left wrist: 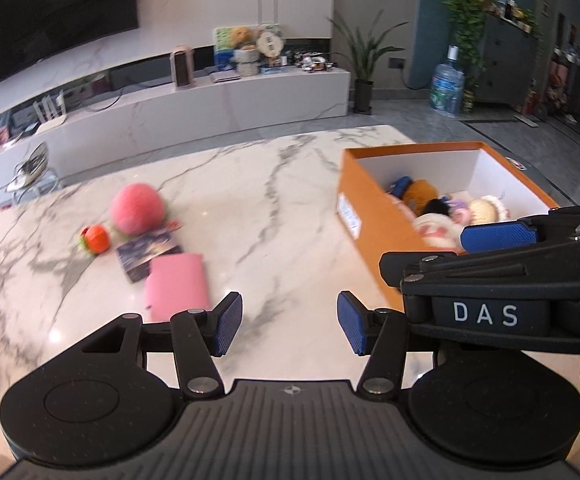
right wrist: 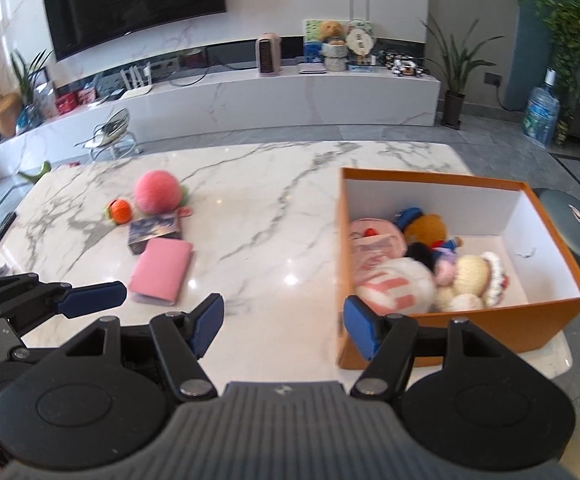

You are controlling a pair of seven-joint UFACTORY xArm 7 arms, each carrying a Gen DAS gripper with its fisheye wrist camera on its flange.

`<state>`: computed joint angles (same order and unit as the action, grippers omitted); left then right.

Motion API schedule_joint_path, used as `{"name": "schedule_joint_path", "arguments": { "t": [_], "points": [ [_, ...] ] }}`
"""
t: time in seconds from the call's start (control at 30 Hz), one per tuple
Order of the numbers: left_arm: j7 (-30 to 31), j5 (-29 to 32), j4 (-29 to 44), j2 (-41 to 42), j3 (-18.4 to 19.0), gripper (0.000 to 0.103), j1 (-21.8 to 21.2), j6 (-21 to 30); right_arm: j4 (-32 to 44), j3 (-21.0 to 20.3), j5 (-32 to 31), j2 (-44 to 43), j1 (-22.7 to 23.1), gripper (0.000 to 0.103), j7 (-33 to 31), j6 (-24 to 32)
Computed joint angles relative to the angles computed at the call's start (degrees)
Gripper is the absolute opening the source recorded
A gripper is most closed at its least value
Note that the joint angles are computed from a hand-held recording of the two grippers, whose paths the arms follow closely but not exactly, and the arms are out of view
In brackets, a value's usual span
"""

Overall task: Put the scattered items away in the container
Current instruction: 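Withdraw both tools from the box toward the pink notebook and picture box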

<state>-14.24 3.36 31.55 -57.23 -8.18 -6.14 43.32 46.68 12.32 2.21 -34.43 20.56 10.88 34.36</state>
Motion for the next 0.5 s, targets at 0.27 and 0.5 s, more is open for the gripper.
{"name": "schedule_joint_path", "arguments": {
  "t": [0.27, 0.5],
  "points": [
    [0.44, 0.54, -2.73, -3.55, 2.93, 0.062, 2.95, 1.99, 2.33, 3.07, -1.15, 4.45, 1.81, 0.069, 1.58, -1.03],
    [1.74, -0.22, -5.19, -3.79, 5.76, 0.062, 5.26, 1.35, 4.53, 4.17, -2.26, 9.76, 3.32, 0.069, 3.34, -1.9]
  ]
}}
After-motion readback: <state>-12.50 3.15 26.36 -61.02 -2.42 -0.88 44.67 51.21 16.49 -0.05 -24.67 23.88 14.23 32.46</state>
